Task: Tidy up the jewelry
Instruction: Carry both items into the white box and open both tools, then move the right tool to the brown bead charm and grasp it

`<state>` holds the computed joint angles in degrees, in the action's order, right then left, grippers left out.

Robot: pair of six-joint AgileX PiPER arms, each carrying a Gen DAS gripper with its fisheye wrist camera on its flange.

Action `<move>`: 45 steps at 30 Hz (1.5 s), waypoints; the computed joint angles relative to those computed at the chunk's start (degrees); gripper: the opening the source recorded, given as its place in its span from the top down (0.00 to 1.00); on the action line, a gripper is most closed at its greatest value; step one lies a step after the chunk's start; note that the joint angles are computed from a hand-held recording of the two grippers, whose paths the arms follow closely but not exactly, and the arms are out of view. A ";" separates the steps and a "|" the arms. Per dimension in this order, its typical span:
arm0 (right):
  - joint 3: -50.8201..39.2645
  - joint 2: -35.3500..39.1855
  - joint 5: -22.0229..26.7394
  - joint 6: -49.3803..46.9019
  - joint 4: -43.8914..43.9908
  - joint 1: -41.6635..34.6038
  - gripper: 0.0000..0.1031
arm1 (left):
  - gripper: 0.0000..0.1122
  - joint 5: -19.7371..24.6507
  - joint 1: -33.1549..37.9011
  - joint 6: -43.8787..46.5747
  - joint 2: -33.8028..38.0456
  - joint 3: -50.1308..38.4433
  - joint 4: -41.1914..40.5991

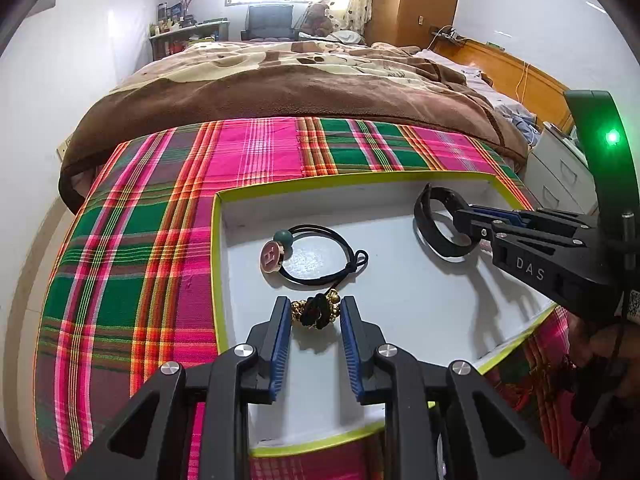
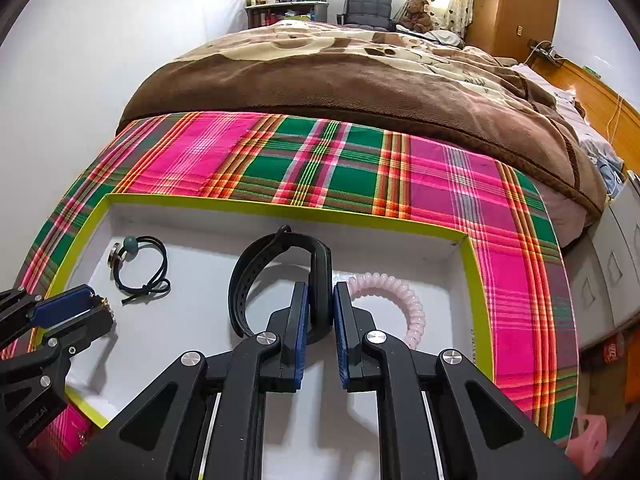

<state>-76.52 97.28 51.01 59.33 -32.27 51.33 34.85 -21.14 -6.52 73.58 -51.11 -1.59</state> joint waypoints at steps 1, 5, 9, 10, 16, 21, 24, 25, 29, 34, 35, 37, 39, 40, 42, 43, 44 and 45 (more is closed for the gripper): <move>-0.13 0.12 -0.10 -0.13 0.06 -0.04 0.87 | 0.78 -0.01 -0.01 -0.07 -0.02 0.03 -0.05; -0.10 0.12 -0.20 -0.09 0.01 0.07 0.87 | 0.78 0.08 -0.37 -0.40 -0.06 0.04 0.32; 0.07 0.04 -0.50 0.10 0.11 -0.03 0.87 | 0.78 0.32 -0.17 -0.43 0.29 -0.33 -0.03; 0.07 0.03 -0.59 0.07 0.18 -0.08 0.87 | 0.78 0.31 -0.20 -0.45 0.28 -0.31 0.09; 0.57 -0.44 -1.04 -0.04 0.36 -0.27 0.81 | 0.77 0.66 0.10 -0.23 0.05 -0.50 -0.69; 1.25 -1.58 -1.24 1.30 -0.71 0.39 0.80 | 0.74 1.04 0.85 1.43 -1.29 -0.63 -3.11; 1.72 -2.63 -1.20 2.16 -1.28 0.96 0.80 | 0.68 1.66 -0.06 0.21 -2.54 -0.64 -1.97; 1.84 -2.99 -0.89 2.80 -1.54 1.29 0.80 | 0.68 1.90 -0.38 -0.49 -2.99 -0.63 -1.49; 2.26 -4.59 -0.06 4.52 -2.38 2.54 0.77 | 0.68 2.95 -2.60 -3.84 -5.12 -0.71 1.72; 3.59 -7.21 1.03 7.53 -4.15 4.93 0.57 | 0.68 4.97 -4.74 -7.32 -8.49 -0.63 4.08; 3.88 -7.73 1.29 8.13 -4.47 5.38 0.57 | 0.68 5.36 -5.16 -7.91 -9.43 -0.44 4.40; 4.44 -8.73 2.15 9.68 -5.43 6.65 0.57 | 0.68 6.17 -5.73 -8.59 -10.71 -0.29 4.54; 5.23 -9.94 3.05 11.06 -6.15 7.98 0.57 | 0.68 6.93 -6.21 -9.09 -12.43 0.21 4.43; 5.87 -10.81 3.58 12.01 -6.70 8.88 0.57 | 0.68 7.14 -6.50 -9.40 -13.27 0.53 4.49; 7.52 -12.63 4.11 13.83 -7.65 10.39 0.57 | 0.68 8.02 -7.09 -10.32 -15.45 1.33 4.71; 8.62 -13.89 4.63 15.40 -8.43 11.55 0.57 | 0.68 8.30 -7.16 -10.54 -16.51 1.83 4.51; 9.30 -14.70 5.15 16.45 -8.88 12.43 0.57 | 0.68 8.59 -7.18 -10.56 -17.43 2.25 4.17; 10.43 -15.96 5.86 18.09 -9.67 13.81 0.57 | 0.68 8.95 -7.16 -10.52 -18.58 2.84 3.53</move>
